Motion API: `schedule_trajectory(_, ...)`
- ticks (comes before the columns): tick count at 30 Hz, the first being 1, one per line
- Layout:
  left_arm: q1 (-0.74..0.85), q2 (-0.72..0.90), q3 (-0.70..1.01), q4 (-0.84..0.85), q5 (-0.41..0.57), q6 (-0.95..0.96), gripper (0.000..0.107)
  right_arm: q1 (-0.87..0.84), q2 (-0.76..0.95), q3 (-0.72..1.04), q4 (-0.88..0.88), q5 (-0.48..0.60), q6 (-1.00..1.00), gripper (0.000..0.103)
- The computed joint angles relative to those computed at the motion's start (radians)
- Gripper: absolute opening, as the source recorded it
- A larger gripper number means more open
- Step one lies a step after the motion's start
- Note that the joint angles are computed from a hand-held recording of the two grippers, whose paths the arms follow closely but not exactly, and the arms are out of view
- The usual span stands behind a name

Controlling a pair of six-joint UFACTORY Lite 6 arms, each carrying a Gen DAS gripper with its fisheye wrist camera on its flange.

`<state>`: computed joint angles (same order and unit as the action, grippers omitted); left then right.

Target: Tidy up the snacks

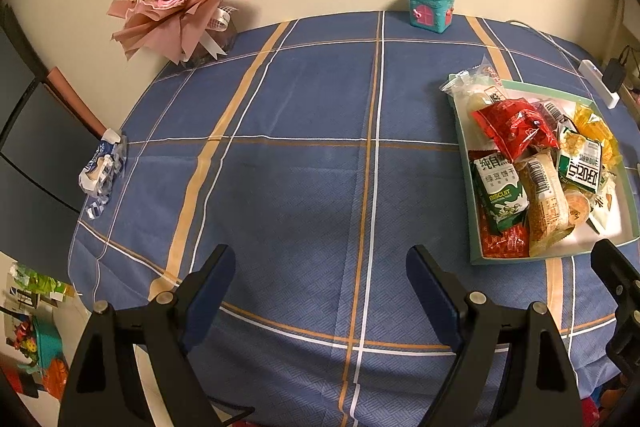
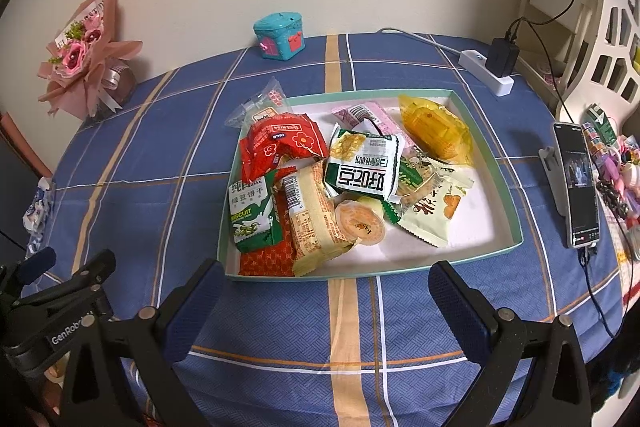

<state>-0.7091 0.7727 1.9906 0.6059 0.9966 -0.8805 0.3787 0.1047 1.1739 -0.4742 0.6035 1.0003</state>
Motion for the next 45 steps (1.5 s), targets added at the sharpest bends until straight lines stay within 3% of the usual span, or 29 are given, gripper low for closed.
schedule_trajectory(45,0.012,-0.005,-0.012,-0.007,-0.004,0.007,0.088,-0.007,0.001,-0.005,0.018,-0.002,-0.029,0.103)
